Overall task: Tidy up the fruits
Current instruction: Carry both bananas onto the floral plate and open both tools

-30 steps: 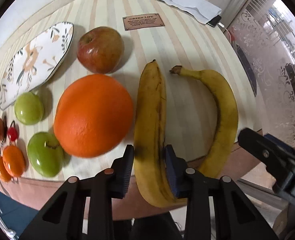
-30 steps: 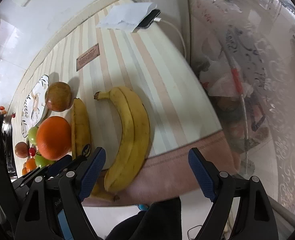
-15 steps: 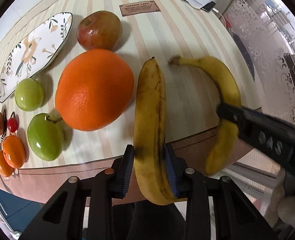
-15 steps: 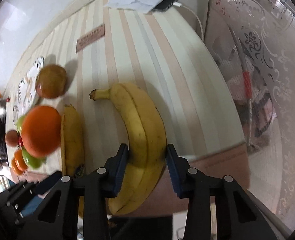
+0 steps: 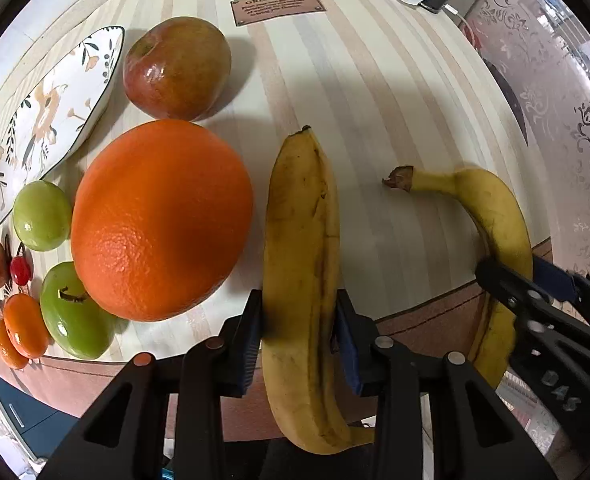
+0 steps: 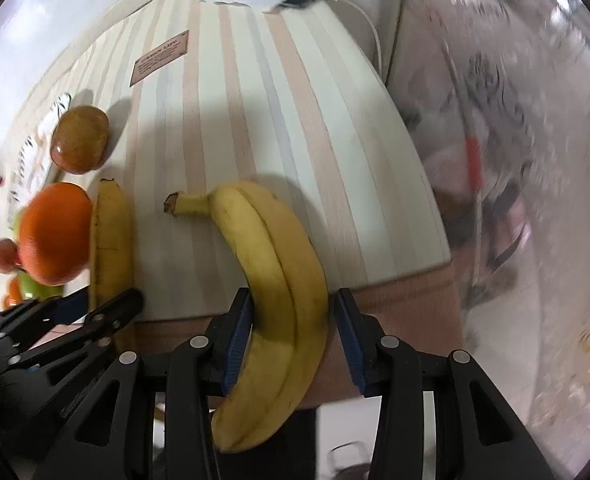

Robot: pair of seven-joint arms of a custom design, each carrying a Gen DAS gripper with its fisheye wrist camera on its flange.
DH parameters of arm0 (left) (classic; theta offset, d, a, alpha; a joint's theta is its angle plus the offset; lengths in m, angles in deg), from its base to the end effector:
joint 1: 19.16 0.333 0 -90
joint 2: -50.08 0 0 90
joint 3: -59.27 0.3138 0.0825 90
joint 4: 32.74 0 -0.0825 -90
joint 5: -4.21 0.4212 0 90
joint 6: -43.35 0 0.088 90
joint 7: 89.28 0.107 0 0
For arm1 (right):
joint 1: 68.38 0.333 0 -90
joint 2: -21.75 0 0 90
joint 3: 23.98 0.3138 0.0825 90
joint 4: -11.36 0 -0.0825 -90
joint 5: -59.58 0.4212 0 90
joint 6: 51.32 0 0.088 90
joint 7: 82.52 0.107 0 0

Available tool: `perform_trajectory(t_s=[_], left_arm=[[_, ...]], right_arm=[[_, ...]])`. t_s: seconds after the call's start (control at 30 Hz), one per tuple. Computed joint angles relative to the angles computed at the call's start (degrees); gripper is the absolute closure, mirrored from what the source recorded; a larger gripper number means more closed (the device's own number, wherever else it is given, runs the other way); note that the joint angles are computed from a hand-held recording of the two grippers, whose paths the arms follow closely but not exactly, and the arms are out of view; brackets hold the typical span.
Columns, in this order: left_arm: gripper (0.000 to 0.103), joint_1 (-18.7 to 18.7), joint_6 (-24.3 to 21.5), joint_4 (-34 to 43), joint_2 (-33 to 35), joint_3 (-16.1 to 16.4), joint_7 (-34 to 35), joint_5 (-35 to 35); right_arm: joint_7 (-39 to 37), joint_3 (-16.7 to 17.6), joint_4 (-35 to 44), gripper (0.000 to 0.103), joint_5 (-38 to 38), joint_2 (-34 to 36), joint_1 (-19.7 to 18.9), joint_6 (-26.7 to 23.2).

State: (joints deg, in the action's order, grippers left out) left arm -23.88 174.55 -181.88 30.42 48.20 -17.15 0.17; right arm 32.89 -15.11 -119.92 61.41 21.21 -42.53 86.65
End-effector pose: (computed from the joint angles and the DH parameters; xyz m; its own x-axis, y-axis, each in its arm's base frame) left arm 0.4250 -0.1176 0.3451 0.0922 -0.9957 -0.0020 -0.9954 -0.0921 -0.0278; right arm 0.4547 0.3153 0.3401 0.1432 -0.9869 -0.0744 -0.9854 -0.1352 -0.1036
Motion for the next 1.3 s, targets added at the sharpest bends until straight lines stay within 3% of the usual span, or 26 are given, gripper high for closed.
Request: perform_trajectory(t_s=[0.1, 0.5, 0.77, 1.0, 1.3], left_arm=[[0.072, -0.06, -0.15, 0.87, 0.8, -0.36, -0.39, 0.71], [0.072, -1.61, -2.43, 1.24, -5.83, 1.13, 3.19, -4.65], [0.072, -0.19, -5.35, 2.94, -11.19, 4.39, 8.26, -10.14], [0.072, 4.03, -8.44, 8.28, -12.29, 6.78, 11.08, -11.65], [0.072, 13.27, -10.54, 14.63, -7.49, 11.93, 17.93, -9.15]], right_arm=[[4.24, 0.64, 0.23, 0.064, -6.82, 0.47, 0.65, 0.93], [-0.85, -1.49, -3.07, 0.064, 4.02, -4.87, -0.66, 2.14], [-3.99, -2.6, -2.49, 0.064, 9.04, -9.85, -0.18, 2.39], [-5.52, -1.91, 4.53, 0.064, 11.46, -8.56, 1.54, 2.0], [-0.72, 2.06, 22.6, 0.064, 9.41, 5.88, 3.62, 1.65]])
